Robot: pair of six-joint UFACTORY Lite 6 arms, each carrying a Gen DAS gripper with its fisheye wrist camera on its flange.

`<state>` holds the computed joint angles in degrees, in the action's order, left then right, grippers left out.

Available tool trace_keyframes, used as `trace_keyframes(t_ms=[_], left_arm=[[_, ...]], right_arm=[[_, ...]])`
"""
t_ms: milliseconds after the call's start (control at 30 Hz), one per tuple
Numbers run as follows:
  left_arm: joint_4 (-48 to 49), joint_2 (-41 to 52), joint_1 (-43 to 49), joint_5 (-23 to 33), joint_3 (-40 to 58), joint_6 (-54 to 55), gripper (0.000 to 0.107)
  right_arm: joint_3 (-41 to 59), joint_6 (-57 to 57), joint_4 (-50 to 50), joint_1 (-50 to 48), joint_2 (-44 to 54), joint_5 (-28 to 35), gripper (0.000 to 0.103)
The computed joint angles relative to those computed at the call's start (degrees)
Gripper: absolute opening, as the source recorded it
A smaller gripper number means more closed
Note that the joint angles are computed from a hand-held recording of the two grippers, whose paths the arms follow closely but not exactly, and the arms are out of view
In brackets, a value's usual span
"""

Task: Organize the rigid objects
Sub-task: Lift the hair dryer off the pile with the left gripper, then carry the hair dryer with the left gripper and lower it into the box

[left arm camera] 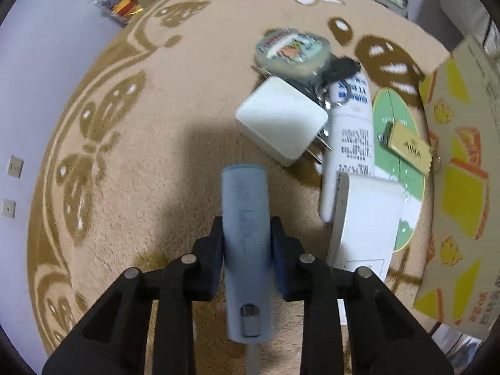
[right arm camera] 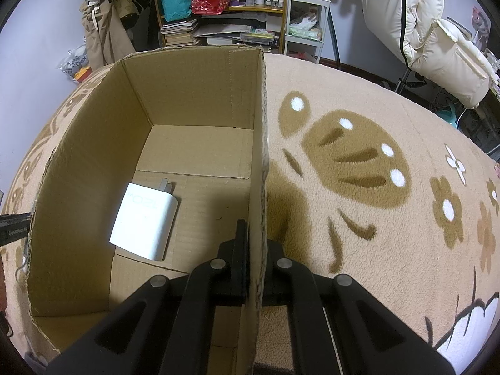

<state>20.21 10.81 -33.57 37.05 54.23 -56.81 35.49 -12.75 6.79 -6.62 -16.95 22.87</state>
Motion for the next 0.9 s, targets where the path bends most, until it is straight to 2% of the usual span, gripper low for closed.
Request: trace_keyframes(t_ms=[133, 367, 633, 900], left_arm=[[5.37, -1.28, -0.72, 1.97, -1.19, -5.49, 0.026], [7.56, -4.22, 0.26, 1.98, -2.32, -8.27, 0.026], [8.35, -7.23, -2.43, 4.71, -1.79, -11.18, 0.026], [12.30, -7.95, -4.52, 6.79, 1.95, -13.56, 0.026]], right_arm=[[0.06, -0.23, 0.18, -0.06, 0.03, 0.04, 0.005], [-0.16, 0.64, -0.73, 0.14, -0.23, 0.02, 0.005], [0.01, -0.70, 0.47, -0.35, -0.08, 0.13, 0.005], [0.07, -0.63, 0.32, -0.34, -0.02, 0.10, 0.005]])
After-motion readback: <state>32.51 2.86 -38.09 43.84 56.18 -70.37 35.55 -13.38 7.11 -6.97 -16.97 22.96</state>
